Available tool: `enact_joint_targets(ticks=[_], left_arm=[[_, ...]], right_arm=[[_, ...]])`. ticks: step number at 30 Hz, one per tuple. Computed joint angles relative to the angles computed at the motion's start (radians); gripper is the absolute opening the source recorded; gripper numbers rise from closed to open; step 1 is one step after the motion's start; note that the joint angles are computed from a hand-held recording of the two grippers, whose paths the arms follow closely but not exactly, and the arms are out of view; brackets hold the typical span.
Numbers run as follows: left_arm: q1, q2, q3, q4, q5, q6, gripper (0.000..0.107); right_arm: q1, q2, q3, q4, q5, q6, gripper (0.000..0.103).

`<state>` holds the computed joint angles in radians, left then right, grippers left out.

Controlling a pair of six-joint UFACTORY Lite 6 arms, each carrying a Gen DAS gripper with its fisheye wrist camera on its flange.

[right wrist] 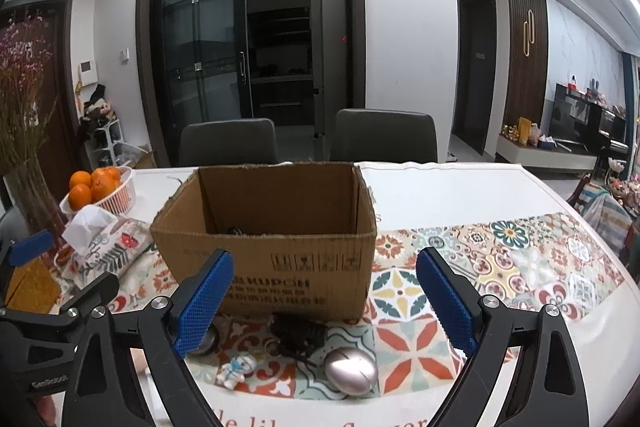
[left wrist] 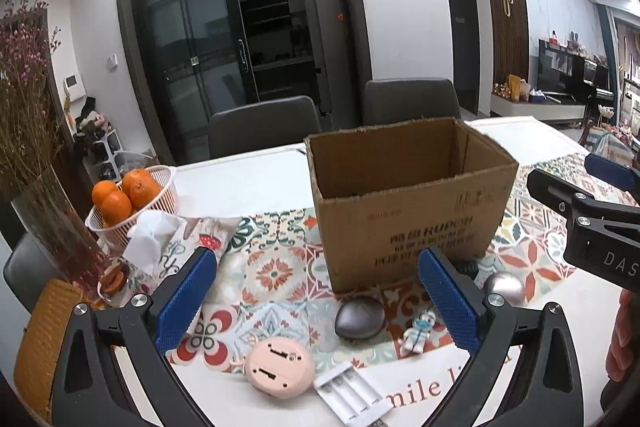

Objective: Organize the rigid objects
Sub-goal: 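Open both tools and withdraw them from the box, then grasp the dark grey round device with the left tool while the right tool grasps the silver egg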

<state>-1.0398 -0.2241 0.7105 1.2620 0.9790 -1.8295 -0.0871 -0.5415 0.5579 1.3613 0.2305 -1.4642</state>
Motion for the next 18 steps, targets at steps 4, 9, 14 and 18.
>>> enact_joint_targets(ticks=[4, 9, 14, 18], left_arm=[[-0.01, 0.008, -0.03, -0.008, -0.017, -0.012, 0.103], [-0.005, 0.019, -0.062, -0.014, -0.063, -0.039, 0.103], [0.013, 0.038, -0.087, -0.009, -0.121, -0.07, 0.103], [0.037, 0.062, -0.099, 0.005, -0.175, -0.092, 0.103]], right_arm=[[0.006, -0.031, -0.05, -0.005, -0.02, -0.011, 0.093], [0.012, -0.042, -0.094, -0.026, -0.031, 0.005, 0.093], [0.012, -0.027, -0.122, -0.013, -0.031, -0.003, 0.093], [0.01, -0.006, -0.14, 0.025, -0.037, -0.045, 0.093]])
